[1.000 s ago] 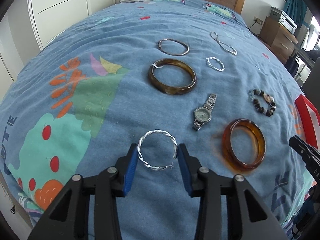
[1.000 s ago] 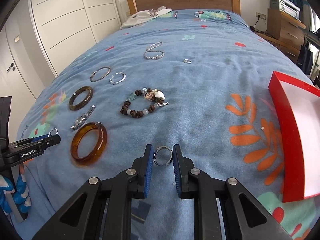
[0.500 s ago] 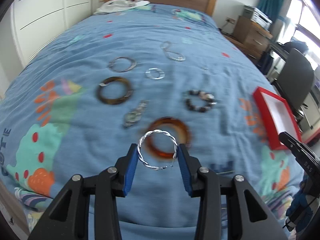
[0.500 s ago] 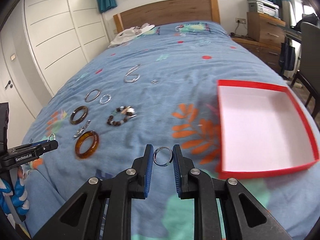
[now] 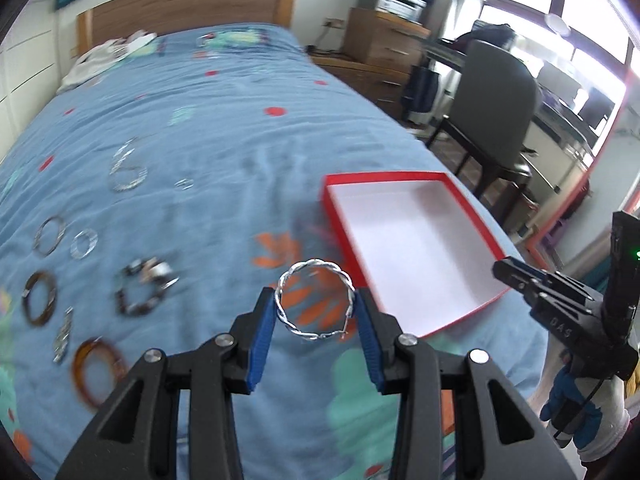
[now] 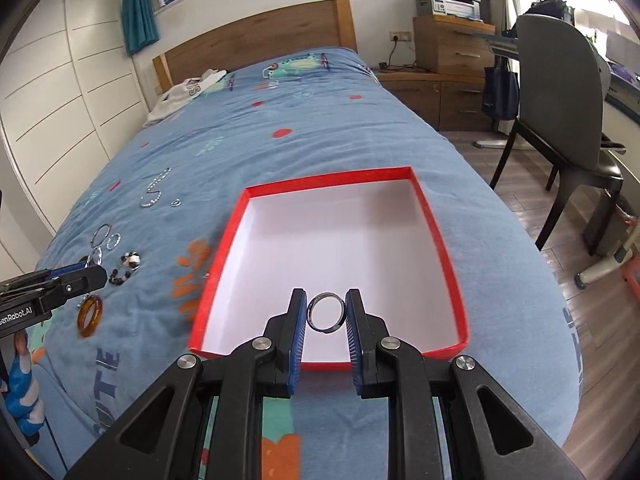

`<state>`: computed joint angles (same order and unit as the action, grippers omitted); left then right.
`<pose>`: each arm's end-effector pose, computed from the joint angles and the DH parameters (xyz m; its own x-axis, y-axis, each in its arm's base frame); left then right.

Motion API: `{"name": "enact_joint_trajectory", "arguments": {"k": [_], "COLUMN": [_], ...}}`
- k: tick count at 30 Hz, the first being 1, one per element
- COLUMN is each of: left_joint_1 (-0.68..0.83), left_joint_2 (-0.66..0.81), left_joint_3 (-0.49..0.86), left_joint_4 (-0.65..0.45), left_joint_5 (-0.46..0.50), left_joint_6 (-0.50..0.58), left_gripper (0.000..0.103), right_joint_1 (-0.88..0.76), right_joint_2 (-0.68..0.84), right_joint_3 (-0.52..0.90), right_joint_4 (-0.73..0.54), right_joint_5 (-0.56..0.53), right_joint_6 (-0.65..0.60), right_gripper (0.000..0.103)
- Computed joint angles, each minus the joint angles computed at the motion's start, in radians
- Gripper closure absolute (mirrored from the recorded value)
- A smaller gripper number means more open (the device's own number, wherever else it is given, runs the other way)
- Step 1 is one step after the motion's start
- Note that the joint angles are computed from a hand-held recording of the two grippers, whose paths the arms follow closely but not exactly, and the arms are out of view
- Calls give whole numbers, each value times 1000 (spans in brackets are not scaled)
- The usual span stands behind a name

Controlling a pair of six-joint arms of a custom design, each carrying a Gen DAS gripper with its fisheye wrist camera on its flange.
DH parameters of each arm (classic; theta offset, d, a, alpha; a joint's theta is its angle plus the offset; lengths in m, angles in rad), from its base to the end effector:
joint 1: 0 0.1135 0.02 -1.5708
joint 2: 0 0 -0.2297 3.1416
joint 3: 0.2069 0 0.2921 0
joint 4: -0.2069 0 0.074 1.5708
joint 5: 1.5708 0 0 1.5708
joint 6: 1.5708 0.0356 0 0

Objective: Organize jewelry
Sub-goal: 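Carry both pieces to the red box and open both grippers to drop them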

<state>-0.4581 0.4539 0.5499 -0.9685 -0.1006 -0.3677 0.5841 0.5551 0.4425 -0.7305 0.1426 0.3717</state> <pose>0.1475 -0.0688 0.2175 -0.7784 -0.0149 -0.6276 0.1096 0.9811 -0.1593 0.1598 0.0996 0.1805 -0.7500 -0.0648 -0.6583 -0.2089 0.9675 0.1427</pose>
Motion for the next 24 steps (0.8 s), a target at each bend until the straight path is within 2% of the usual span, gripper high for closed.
{"name": "enact_joint_trajectory", "arguments": {"k": [6,11,14,20,24], "left_joint_1": [-141,-181,-197,-207,-213], "left_joint_2": [375,582,642,720,721], "left_joint_3": [66,113,129,128,125], "left_joint_4": [259,356,375,395,394], "left_joint_5": [-24,-18,-10,-3,-13], "left_joint_6": [-25,-13,-13,-21,-29], "left_gripper": [65,65,65,65,65], "right_joint_1": [-149,-218,-237,-229,-228], "right_joint_2": [102,161,191,306,304], "right_joint_3": [-15,-30,-29,26,30], "right_joint_4": [75,106,106,80,64], "right_joint_5": [-107,-167,-184,-153,-152], "right_joint_6": [-117,-168,-192,-251,-272], "right_gripper": [83,83,83,83,83]}}
